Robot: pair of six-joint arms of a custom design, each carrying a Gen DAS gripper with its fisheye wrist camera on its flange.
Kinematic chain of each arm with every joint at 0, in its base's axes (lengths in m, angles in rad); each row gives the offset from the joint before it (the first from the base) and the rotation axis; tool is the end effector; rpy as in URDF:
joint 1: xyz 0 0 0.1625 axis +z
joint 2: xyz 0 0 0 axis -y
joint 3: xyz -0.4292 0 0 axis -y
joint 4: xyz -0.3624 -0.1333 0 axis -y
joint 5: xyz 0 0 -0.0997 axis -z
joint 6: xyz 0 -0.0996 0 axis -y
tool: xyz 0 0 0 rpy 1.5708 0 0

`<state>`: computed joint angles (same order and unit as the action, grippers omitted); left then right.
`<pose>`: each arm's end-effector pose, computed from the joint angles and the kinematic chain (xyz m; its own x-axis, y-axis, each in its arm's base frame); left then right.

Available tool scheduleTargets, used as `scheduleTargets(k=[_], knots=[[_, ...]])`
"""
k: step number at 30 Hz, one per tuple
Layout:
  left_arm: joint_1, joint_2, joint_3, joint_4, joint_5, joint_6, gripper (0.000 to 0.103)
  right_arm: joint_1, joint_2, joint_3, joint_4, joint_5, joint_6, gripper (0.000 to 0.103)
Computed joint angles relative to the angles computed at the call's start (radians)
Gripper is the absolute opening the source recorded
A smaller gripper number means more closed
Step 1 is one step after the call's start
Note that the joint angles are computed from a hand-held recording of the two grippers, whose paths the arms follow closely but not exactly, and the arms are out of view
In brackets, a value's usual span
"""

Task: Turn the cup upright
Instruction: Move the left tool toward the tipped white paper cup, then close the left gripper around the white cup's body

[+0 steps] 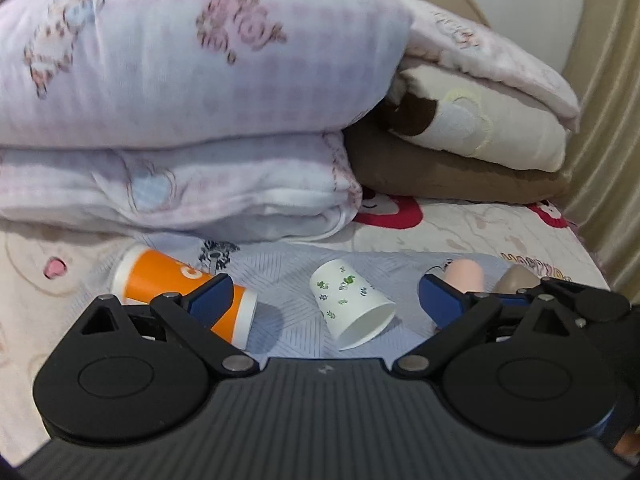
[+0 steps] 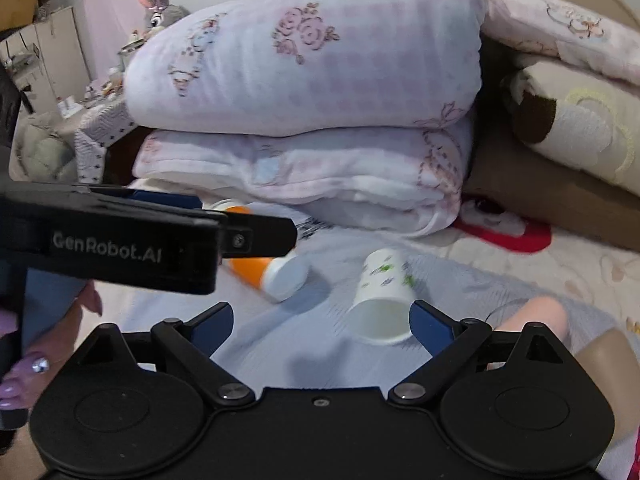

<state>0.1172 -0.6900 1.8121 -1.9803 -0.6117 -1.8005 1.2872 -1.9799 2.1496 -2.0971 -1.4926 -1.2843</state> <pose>-0.4975 -0.2749 0.0007 -0.8375 -0.2303 -0.4956 0.2811 0.5961 -0.7521 0.0474 -0.3415 0.4368 -0.5242 -0.7916 0.3142 -0.8513 0.4967 -0.1689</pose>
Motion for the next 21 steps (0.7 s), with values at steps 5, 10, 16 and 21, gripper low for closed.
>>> scheduleTargets(k=[5, 10, 16, 21], knots=[[0.049, 0.011, 0.071, -0.218, -0.008, 0.079, 0.099, -0.020, 0.051, 0.071, -0.175, 0.017, -0.073, 0.097], [0.103, 0.047, 0.086, -0.360, -0.047, 0.155, 0.092, -0.030, 0.125, 0.098, -0.251, 0.023, -0.066, 0.097], [0.140, 0.060, 0.065, -0.267, -0.059, 0.107, 0.090, -0.062, 0.176, 0.132, -0.341, 0.048, -0.108, 0.099], [0.149, 0.064, 0.064, -0.272, -0.048, 0.172, 0.090, -0.092, 0.193, 0.139, -0.375, 0.062, -0.131, 0.099]])
